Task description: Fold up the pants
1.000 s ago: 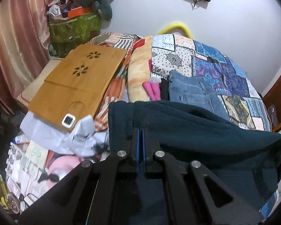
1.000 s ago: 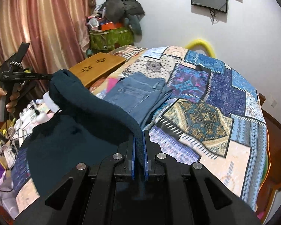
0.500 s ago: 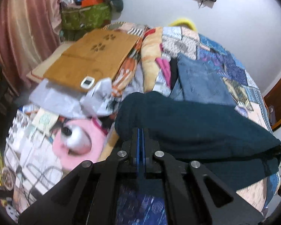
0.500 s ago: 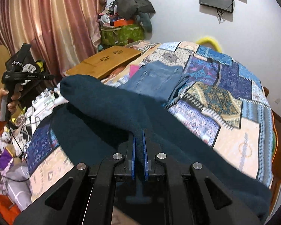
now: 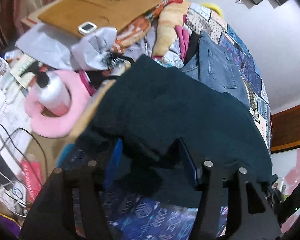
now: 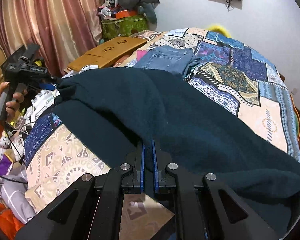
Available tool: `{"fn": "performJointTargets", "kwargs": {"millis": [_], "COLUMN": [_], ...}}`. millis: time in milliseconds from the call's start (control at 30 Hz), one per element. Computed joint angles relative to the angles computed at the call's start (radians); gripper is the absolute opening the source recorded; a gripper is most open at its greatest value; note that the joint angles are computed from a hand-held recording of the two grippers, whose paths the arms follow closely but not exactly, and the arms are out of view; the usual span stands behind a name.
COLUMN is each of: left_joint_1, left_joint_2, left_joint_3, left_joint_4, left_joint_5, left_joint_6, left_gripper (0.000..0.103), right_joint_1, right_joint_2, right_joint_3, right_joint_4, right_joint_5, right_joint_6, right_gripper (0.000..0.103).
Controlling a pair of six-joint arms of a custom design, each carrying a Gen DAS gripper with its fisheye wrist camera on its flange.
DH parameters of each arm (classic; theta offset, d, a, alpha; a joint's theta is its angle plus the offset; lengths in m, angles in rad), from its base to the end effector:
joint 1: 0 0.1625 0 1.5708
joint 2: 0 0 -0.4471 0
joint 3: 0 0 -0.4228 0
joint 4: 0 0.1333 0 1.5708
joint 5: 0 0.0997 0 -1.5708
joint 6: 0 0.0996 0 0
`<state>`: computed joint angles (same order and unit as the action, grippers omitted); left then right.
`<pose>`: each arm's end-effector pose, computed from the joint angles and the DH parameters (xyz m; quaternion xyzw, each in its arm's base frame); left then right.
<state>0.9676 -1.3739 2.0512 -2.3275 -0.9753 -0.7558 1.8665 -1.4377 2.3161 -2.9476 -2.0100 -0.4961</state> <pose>-0.1408 -0.5379 0.2617 -0.0844 0.9516 -0.2137 0.2042 0.2210 -0.4134 0.2487 0.3152 -0.8934 0.2184 0.2341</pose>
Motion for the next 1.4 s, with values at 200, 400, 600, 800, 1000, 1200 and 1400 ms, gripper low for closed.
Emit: {"fn": "performJointTargets", "kwargs": {"millis": [200,400,600,800,1000,1200,1400], "left_joint_1": [0.003,-0.071,-0.154,-0.183,-0.133,-0.177,-0.224], "left_joint_2": [0.052,0.031,-0.046,-0.078,-0.057,-0.037,-0.048], "left_joint_3": [-0.032,-0.004,0.054,0.111,0.135,0.124,0.102], "left_joint_4": [-0.012,0.013,0.001,0.065,0.126,0.287,0.335], "left_joint_5": [0.036,0.207,0.318,0.369,0.302,0.37,0.414], "left_joint_6": [-0.005,0.029,0.038,0.004,-0.053,-0.139,-0.172], "left_gripper": [0.041,0.015,0.014,0.014,0.015,0.025,0.046], "right_joint_1": [0.001,0.003,0.021,0.011,0.008,-0.007,-0.064], "right_joint_2": [-0.002,-0.012,-0.03,-0.03,-0.036,-0.106,-0.253], "right_joint_3": [0.007,0.005,0.001,0.011,0.035,0.062,0.105], "right_joint_4": [-0.003,0.001,-0.008,0.008,-0.006,0.023,0.026], "right_joint_5": [0.003,0.011,0.015,0.019,0.017,0.015,-0.03], "right_joint_6": [0.011,0.016,0.012,0.031,0.046,0.097,0.179], "right_gripper": [0.007,0.007,0.007,0.007,0.011,0.016,0.036]}}
